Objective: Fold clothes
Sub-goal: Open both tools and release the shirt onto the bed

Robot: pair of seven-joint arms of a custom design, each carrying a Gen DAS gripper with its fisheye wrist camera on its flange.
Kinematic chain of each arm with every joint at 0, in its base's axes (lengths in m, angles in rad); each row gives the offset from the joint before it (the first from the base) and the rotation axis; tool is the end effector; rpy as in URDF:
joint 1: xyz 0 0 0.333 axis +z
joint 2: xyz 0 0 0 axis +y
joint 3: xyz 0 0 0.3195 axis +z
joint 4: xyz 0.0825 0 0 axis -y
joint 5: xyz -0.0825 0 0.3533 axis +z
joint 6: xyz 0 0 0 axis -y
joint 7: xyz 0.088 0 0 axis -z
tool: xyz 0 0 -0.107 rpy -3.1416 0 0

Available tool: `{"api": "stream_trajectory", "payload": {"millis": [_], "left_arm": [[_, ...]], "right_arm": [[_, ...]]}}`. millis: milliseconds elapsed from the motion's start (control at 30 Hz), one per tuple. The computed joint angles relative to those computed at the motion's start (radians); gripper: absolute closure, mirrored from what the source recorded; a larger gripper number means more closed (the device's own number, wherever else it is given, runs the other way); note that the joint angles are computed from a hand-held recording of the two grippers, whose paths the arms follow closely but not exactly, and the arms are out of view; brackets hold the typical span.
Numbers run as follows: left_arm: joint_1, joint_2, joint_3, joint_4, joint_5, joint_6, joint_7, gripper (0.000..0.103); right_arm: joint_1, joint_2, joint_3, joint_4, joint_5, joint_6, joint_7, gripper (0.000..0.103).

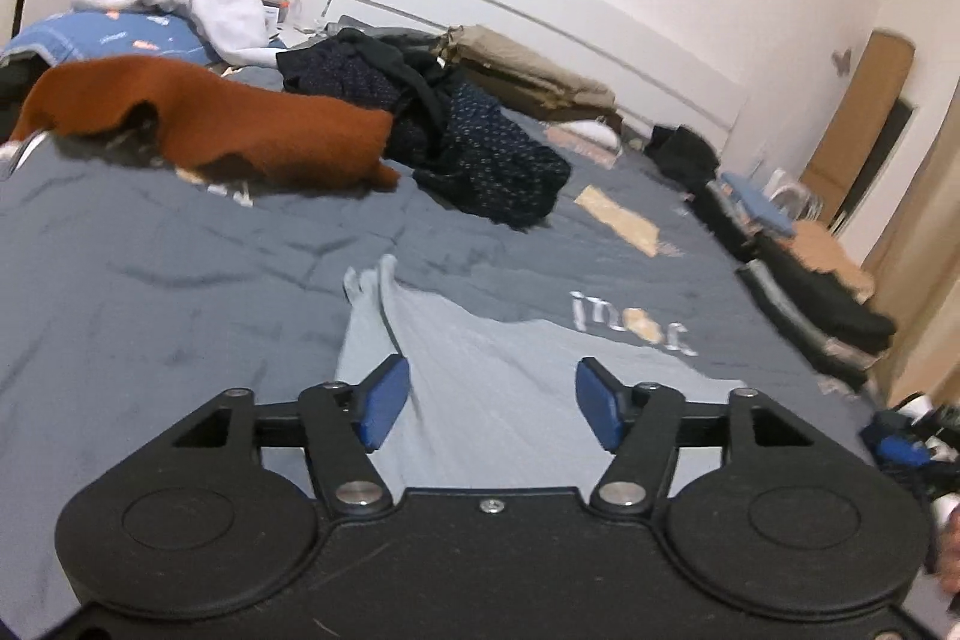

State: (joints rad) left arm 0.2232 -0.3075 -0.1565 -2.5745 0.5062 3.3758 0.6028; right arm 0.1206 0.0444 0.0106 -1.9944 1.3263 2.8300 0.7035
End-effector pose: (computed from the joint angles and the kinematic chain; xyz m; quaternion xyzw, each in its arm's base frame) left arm 0.4361 -0.0301 0.5154 -0.7281 0.4559 -0.4415 0.2591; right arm 0.5712 0.0254 0.5156 -0.5654 0.6542 -0.1153 0.4888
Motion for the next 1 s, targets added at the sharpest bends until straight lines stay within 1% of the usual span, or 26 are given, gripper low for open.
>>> {"api": "stream_trajectory", "payload": {"millis": [33, 133, 200, 233, 300, 367, 433, 533, 633, 733, 800, 900, 1000], "left_arm": [[0.008, -0.028, -0.012, -0.035, -0.016, 0.016, -0.019, 0.040], [0.010, -0.093, -0.017, -0.135, -0.069, 0.073, -0.077, 0.039], [0.030, -0.120, -0.040, -0.199, -0.114, 0.118, -0.103, 0.039], [0.035, -0.124, -0.047, -0.224, -0.133, 0.133, -0.112, 0.039], [0.033, -0.130, -0.051, -0.269, -0.168, 0.161, -0.129, 0.039], [-0.015, -0.126, 0.003, -0.294, -0.160, 0.160, -0.155, 0.039], [-0.073, -0.110, 0.086, -0.306, -0.117, 0.177, -0.177, 0.039], [-0.069, -0.094, 0.104, -0.327, -0.101, 0.215, -0.169, 0.041], [-0.095, -0.064, 0.165, -0.336, -0.060, 0.239, -0.203, 0.041], [-0.089, -0.046, 0.179, -0.348, -0.050, 0.254, -0.232, 0.043], [-0.080, -0.021, 0.181, -0.351, -0.055, 0.295, -0.250, 0.043], [-0.065, 0.015, 0.163, -0.337, -0.064, 0.325, -0.254, 0.043], [-0.056, 0.042, 0.143, -0.324, -0.080, 0.330, -0.254, 0.043]], "right_arm": [[0.001, -0.027, 0.003, -0.034, 0.036, -0.010, -0.018, 0.052], [0.017, -0.110, -0.003, -0.135, 0.133, -0.042, -0.063, 0.051], [0.030, -0.148, -0.012, -0.191, 0.180, -0.060, -0.043, 0.050], [0.034, -0.159, -0.019, -0.215, 0.198, -0.087, -0.031, 0.050], [0.044, -0.166, -0.024, -0.245, 0.220, -0.125, -0.016, 0.050], [0.055, -0.168, -0.020, -0.266, 0.222, -0.146, 0.005, 0.050], [0.070, -0.162, -0.016, -0.275, 0.255, -0.186, -0.015, 0.050], [0.096, -0.145, 0.007, -0.275, 0.242, -0.215, -0.005, 0.050], [0.127, -0.131, 0.031, -0.264, 0.242, -0.230, -0.041, 0.050], [0.156, -0.111, 0.049, -0.244, 0.282, -0.247, -0.116, 0.050], [0.169, -0.094, 0.056, -0.231, 0.310, -0.249, -0.146, 0.049], [0.176, -0.065, 0.061, -0.213, 0.305, -0.277, -0.114, 0.049], [0.181, -0.059, 0.067, -0.217, 0.286, -0.299, -0.067, 0.049]]}}
